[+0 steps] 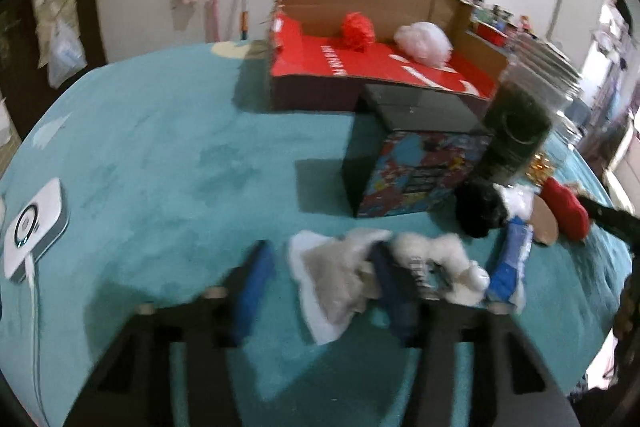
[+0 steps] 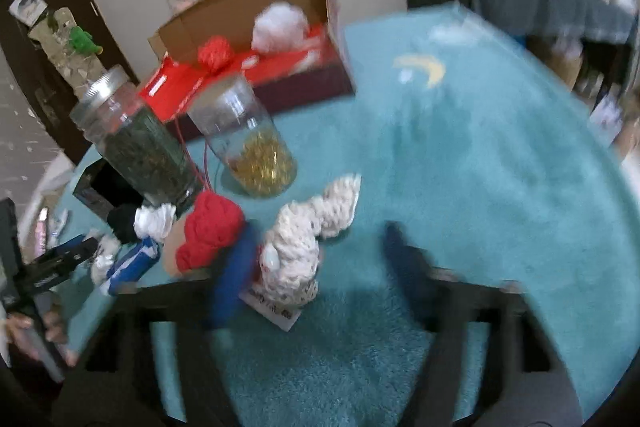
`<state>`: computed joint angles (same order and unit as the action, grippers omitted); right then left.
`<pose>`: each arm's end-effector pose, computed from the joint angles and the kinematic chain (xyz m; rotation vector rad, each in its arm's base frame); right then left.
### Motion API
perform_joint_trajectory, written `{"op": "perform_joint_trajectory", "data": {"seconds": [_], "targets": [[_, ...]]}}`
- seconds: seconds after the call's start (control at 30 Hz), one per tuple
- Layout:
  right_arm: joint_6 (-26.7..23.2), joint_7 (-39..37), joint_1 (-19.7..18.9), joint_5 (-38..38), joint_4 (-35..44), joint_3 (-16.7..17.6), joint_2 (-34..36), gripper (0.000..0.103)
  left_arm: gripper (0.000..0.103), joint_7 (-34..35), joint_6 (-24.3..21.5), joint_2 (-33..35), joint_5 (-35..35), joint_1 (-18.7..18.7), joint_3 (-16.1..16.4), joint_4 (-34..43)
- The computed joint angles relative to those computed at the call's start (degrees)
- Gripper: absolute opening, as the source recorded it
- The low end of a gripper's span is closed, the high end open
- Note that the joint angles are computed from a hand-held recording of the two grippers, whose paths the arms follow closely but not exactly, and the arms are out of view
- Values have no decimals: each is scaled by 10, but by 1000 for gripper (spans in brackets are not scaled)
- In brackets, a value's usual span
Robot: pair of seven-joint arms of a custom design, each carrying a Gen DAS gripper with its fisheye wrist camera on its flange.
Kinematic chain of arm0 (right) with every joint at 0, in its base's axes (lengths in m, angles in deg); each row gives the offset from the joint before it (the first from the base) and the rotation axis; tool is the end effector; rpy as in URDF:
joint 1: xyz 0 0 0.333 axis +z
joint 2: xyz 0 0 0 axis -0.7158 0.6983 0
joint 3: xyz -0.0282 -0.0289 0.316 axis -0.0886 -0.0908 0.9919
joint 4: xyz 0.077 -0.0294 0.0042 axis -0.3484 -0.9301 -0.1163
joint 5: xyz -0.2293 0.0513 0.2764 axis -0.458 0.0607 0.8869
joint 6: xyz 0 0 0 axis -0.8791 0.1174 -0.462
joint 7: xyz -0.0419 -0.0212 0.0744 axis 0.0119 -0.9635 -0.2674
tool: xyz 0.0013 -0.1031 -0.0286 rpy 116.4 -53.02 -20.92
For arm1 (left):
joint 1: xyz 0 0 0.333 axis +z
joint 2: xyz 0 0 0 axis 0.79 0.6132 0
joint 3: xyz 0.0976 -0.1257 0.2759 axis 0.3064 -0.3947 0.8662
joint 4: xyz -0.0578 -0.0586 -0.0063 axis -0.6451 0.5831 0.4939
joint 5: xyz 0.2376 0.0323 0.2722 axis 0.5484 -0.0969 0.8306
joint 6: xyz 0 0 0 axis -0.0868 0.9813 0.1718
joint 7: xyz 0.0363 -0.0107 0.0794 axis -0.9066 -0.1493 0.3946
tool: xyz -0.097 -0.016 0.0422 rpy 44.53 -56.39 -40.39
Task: Organize soft objects
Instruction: 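Grasp the white tissue with the left tool while the right tool grasps the beige crocheted scrunchie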
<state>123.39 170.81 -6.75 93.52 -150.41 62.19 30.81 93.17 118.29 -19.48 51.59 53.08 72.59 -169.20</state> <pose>0.4983 0.3061 0.3142 -1.6475 1.6999 -0.2987 0.4805 -0.0794 0.3165 -1.7868 1.9010 -0.8324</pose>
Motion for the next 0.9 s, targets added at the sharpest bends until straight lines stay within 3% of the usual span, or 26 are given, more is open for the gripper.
{"op": "perform_joint_trajectory", "data": {"seconds": [0.07,0.13,0.27,0.33,0.4,0.47,0.57,0.73,0.9], "targets": [[25,19,-64,-33,-8,59,-2,19,24,19,-4,-5,-14,-20,12,0],[38,32,-95,-55,-13,86,-4,17,20,14,-3,-9,-4,-10,2,0],[58,15,-64,-39,-19,60,-14,16,20,-14,8,-20,35,15,-16,-2],[70,7,-63,-39,-23,63,-21,16,20,-52,15,-27,90,42,-33,-2],[83,-7,-56,-34,-24,62,-23,16,20,-69,21,-31,118,45,-33,0],[97,-4,-76,-55,-27,84,-27,16,20,-99,27,-34,164,53,-38,4],[113,0,-94,-85,-29,105,-31,16,20,-204,34,-29,306,97,-63,25],[118,61,-164,-207,-9,168,-11,16,20,-337,40,4,478,131,-92,78],[104,112,-212,-308,32,213,28,16,20,-381,48,37,539,112,-94,120]]}}
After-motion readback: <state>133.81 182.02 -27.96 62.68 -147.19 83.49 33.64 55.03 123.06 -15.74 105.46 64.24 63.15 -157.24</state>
